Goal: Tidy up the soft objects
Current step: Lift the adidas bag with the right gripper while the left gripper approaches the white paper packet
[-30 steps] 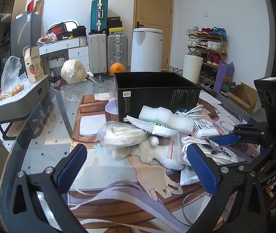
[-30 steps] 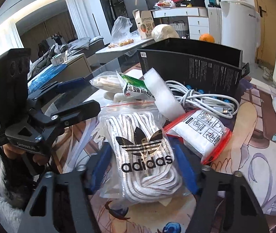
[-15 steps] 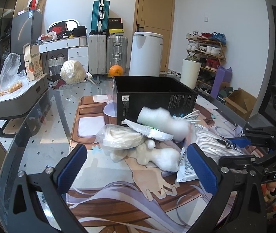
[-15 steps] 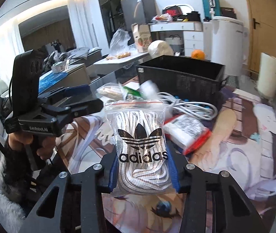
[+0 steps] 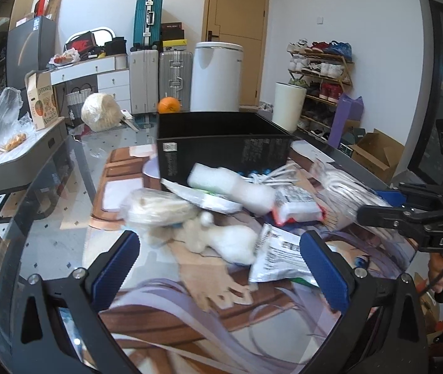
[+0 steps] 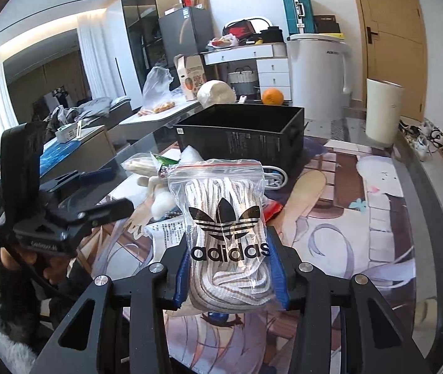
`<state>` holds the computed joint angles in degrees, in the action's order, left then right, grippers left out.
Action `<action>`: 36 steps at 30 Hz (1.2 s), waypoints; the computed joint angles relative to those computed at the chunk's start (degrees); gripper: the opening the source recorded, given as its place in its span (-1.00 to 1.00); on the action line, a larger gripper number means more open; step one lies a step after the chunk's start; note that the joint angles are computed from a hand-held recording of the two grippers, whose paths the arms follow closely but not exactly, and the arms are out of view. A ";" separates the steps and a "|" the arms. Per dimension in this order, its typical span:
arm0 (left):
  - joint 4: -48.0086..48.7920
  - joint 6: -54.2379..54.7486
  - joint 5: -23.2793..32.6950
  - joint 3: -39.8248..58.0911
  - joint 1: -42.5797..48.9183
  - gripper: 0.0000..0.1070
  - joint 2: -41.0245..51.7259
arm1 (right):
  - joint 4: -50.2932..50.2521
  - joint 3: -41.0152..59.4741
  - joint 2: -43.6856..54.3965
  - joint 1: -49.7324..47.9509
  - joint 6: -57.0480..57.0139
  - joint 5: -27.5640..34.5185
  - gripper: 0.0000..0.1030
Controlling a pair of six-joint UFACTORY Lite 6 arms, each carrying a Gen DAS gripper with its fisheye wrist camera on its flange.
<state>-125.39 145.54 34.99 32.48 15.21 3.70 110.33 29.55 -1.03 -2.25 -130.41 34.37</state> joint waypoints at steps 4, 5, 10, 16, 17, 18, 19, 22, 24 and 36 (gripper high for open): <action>-5.78 3.00 -2.47 -2.10 -4.24 0.92 -1.83 | 0.56 -1.02 -1.68 -0.75 -0.44 -0.15 -0.16; -7.52 4.46 -3.49 -2.28 -5.80 0.92 -1.96 | 0.43 -1.44 -2.28 -1.19 -0.45 -0.09 -0.16; -14.47 9.22 -6.27 -2.64 -10.64 0.92 -1.40 | 0.53 -3.83 -5.55 -2.84 -0.94 -0.60 -0.16; -25.91 17.25 -10.20 -1.98 -15.15 0.92 1.26 | -0.53 -5.33 -7.90 -3.48 -0.28 -0.86 -0.16; -26.26 17.33 -10.33 -2.18 -14.89 0.92 1.31 | -0.43 -5.58 -8.49 -3.19 -0.32 -1.06 -0.16; -25.27 16.08 -10.60 -2.10 -14.35 0.92 1.34 | -0.26 -5.58 -8.62 -3.01 -0.48 -1.03 -0.16; -23.73 14.40 -10.71 -2.36 -13.56 0.92 0.98 | -0.13 -5.76 -9.01 -2.77 -0.44 -1.06 -0.16; -21.81 12.99 -10.91 -3.98 -11.53 0.92 -0.83 | 0.11 -6.16 -9.79 -2.00 -0.38 -1.18 -0.16; -24.10 15.23 -11.43 -4.53 -10.90 0.92 -1.47 | 0.07 -6.23 -9.84 -1.58 -0.41 -1.20 -0.16; -28.73 17.48 -12.29 -5.69 -13.62 0.92 -3.64 | -0.13 -5.82 -10.10 -2.11 0.33 -1.70 -0.16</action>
<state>-154.12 163.03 22.70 26.80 1.59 0.05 110.21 23.73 -11.12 -4.36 -130.08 32.67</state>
